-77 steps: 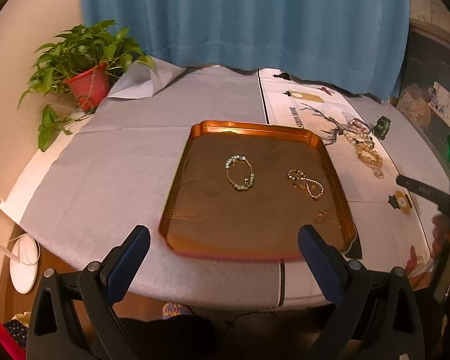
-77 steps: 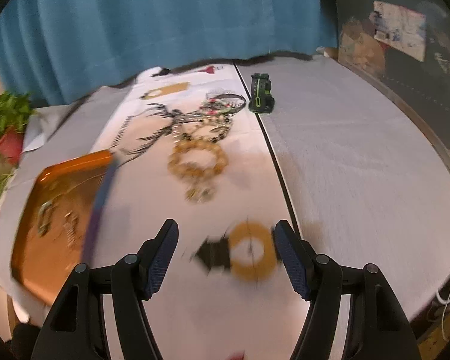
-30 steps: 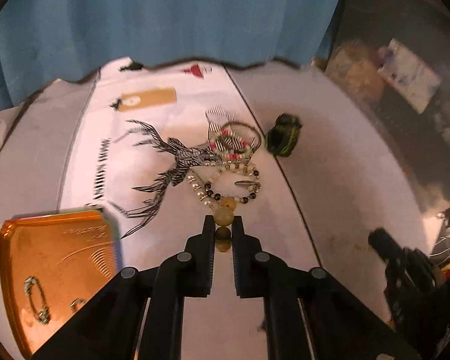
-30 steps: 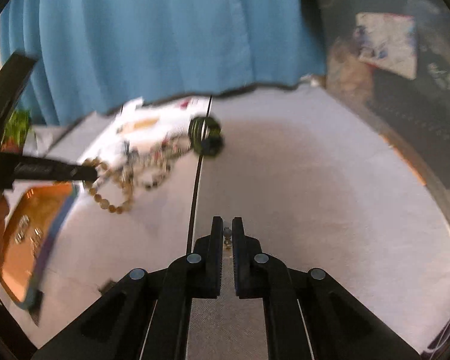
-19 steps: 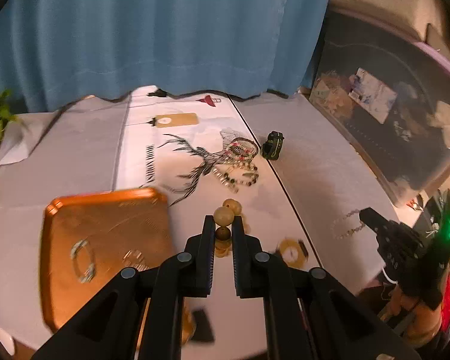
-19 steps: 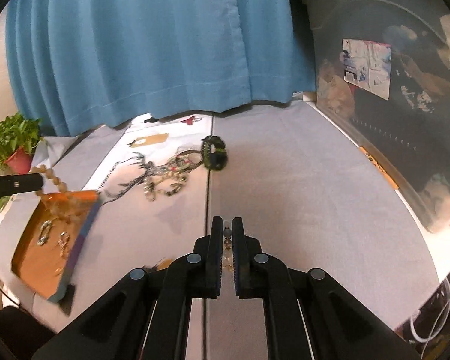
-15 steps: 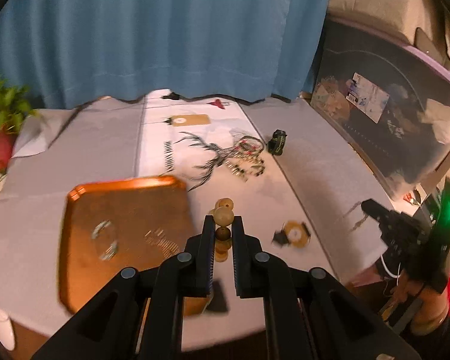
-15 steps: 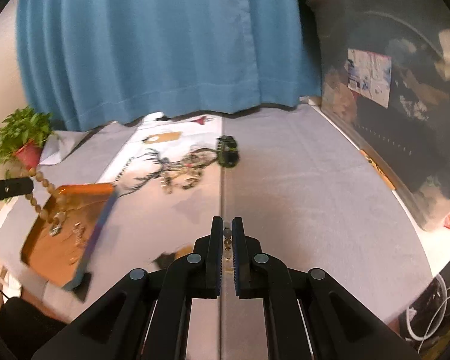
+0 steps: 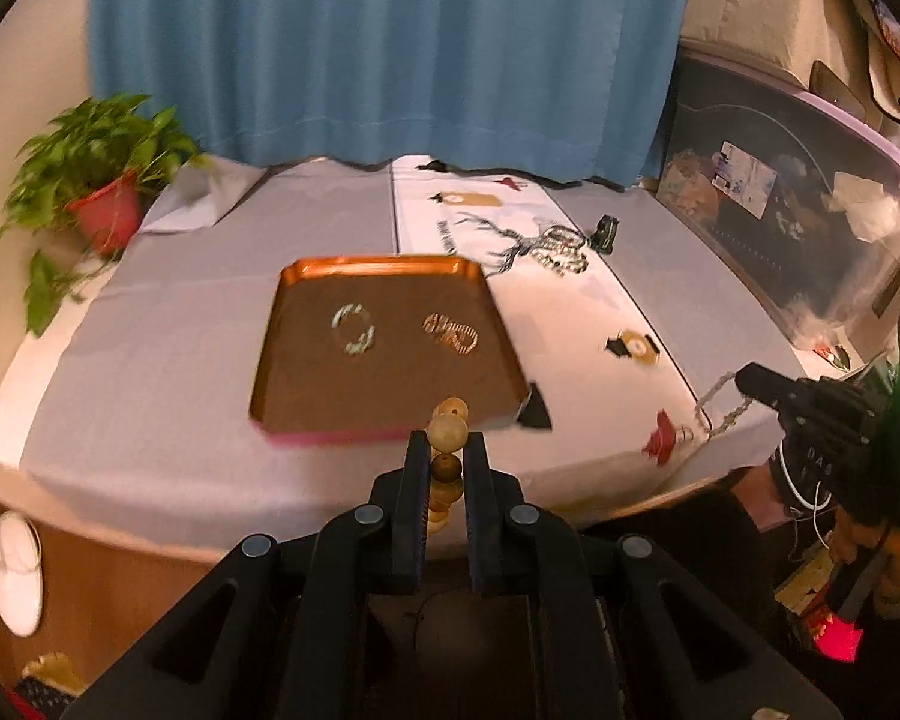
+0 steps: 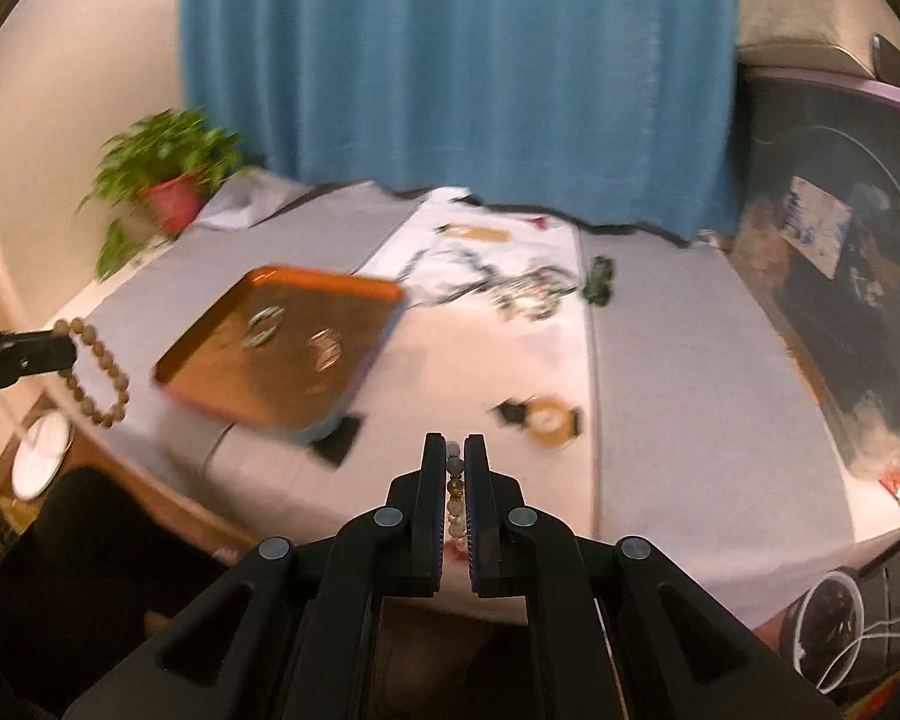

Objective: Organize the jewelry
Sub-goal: 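Carry both bracelets to the copper tray and open both tools to release them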

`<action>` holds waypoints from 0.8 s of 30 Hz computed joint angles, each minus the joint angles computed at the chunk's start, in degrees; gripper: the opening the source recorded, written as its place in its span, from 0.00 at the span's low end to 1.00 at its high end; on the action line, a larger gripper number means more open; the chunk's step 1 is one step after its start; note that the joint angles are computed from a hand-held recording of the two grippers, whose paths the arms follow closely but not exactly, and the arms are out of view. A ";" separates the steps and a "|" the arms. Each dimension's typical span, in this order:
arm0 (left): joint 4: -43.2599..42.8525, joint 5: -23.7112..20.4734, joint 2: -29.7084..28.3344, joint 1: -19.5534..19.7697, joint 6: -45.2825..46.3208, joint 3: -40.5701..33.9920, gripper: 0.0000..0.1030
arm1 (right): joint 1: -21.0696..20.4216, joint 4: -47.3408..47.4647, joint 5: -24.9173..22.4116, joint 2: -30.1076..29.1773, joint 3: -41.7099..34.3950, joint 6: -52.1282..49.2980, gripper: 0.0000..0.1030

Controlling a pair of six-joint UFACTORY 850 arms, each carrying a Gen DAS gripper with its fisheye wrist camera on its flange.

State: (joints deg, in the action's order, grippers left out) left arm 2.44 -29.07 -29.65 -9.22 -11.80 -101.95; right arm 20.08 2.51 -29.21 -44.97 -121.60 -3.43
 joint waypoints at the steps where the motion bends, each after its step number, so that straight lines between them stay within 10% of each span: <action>1: 0.02 0.97 1.63 0.06 -0.20 2.74 0.08 | 0.56 1.10 0.54 1.53 2.52 -0.84 0.06; 24: -1.89 6.59 7.87 -0.17 0.02 13.69 0.08 | 6.05 6.28 0.78 8.69 12.54 -8.96 0.06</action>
